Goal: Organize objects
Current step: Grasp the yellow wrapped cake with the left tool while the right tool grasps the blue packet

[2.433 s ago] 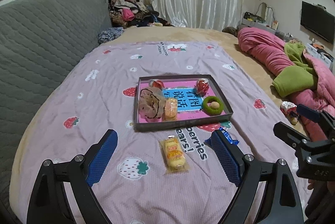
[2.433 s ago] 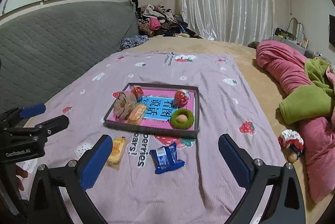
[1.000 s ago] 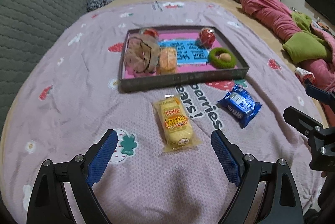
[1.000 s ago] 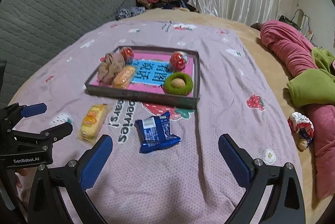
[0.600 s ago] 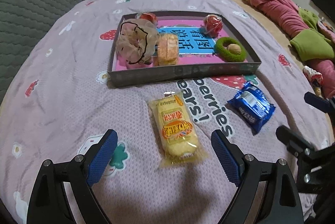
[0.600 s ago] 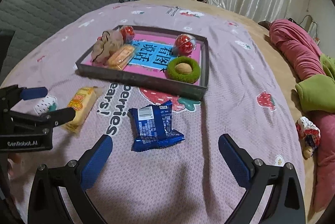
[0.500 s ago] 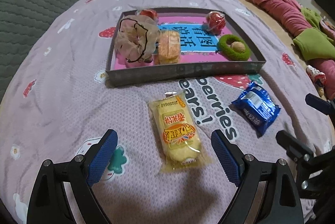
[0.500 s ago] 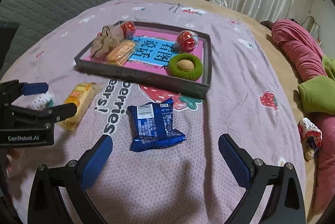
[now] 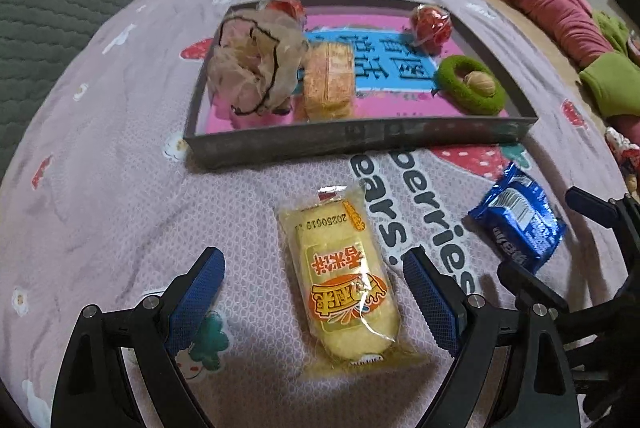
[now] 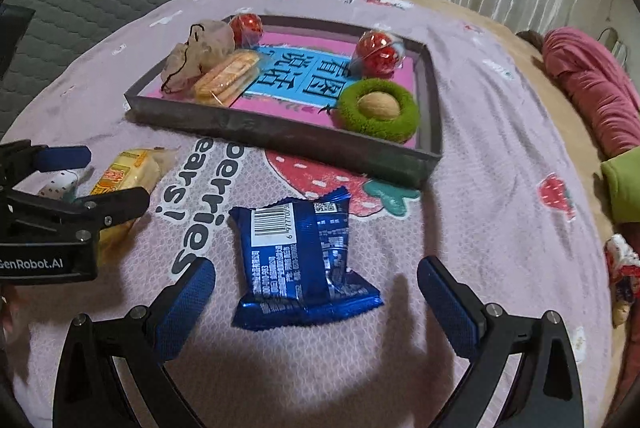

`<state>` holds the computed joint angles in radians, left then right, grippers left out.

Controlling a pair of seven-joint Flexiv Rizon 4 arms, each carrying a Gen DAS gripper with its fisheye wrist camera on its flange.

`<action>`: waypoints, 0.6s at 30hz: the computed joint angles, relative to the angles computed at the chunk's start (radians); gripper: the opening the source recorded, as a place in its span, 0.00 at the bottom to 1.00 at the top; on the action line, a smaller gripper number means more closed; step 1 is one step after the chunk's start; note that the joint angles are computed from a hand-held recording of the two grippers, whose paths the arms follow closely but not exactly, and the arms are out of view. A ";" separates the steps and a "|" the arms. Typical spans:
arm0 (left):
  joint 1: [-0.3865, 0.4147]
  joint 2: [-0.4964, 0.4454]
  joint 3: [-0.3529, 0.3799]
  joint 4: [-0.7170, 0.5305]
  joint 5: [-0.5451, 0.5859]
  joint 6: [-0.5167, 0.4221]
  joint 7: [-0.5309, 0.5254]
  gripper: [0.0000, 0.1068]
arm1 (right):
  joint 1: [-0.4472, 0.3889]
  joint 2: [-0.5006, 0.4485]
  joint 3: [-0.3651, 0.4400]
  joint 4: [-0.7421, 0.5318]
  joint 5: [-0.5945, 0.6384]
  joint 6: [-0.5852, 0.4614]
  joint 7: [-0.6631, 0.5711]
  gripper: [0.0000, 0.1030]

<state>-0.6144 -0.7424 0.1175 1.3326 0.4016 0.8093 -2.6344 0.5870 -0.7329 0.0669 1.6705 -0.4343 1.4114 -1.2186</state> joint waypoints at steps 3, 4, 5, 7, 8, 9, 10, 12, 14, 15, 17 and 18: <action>0.009 -0.010 -0.006 -0.002 -0.012 -0.001 0.006 0.86 | -0.030 -0.024 0.042 -0.028 0.021 -0.016 -0.026 0.99; 0.012 -0.013 -0.008 -0.002 -0.017 -0.002 0.010 0.86 | -0.037 -0.029 0.055 -0.035 0.029 -0.023 -0.035 0.97; 0.013 -0.014 -0.007 0.002 -0.018 0.004 0.006 0.86 | -0.044 -0.034 0.068 -0.044 0.037 -0.030 -0.044 0.91; 0.013 -0.013 -0.005 0.008 -0.020 0.013 0.003 0.86 | -0.045 -0.037 0.075 -0.048 0.047 -0.022 -0.056 0.80; 0.013 -0.013 -0.004 0.012 -0.021 0.020 -0.001 0.86 | -0.045 -0.038 0.077 -0.049 0.050 -0.021 -0.063 0.73; 0.017 -0.014 -0.007 0.015 -0.026 0.026 0.001 0.85 | -0.043 -0.037 0.077 -0.050 0.052 -0.027 -0.068 0.72; 0.015 -0.015 -0.004 0.014 -0.026 0.026 0.000 0.85 | -0.034 -0.033 0.067 -0.047 0.050 -0.028 -0.067 0.71; 0.011 -0.017 -0.002 0.009 -0.025 0.021 0.002 0.77 | -0.022 -0.029 0.053 -0.042 0.050 -0.020 -0.059 0.64; 0.011 -0.017 -0.001 0.011 -0.028 0.031 -0.005 0.66 | -0.014 -0.024 0.044 -0.038 0.054 -0.017 -0.046 0.64; 0.011 -0.016 -0.002 0.013 -0.030 0.035 -0.006 0.60 | -0.013 -0.023 0.042 -0.037 0.054 -0.017 -0.043 0.64; 0.009 -0.015 0.001 0.013 -0.029 0.037 -0.007 0.46 | -0.010 -0.020 0.040 -0.034 0.052 -0.016 -0.039 0.64; 0.010 -0.013 -0.001 0.019 -0.029 0.050 -0.009 0.38 | -0.014 -0.019 0.048 -0.035 0.054 -0.023 -0.042 0.64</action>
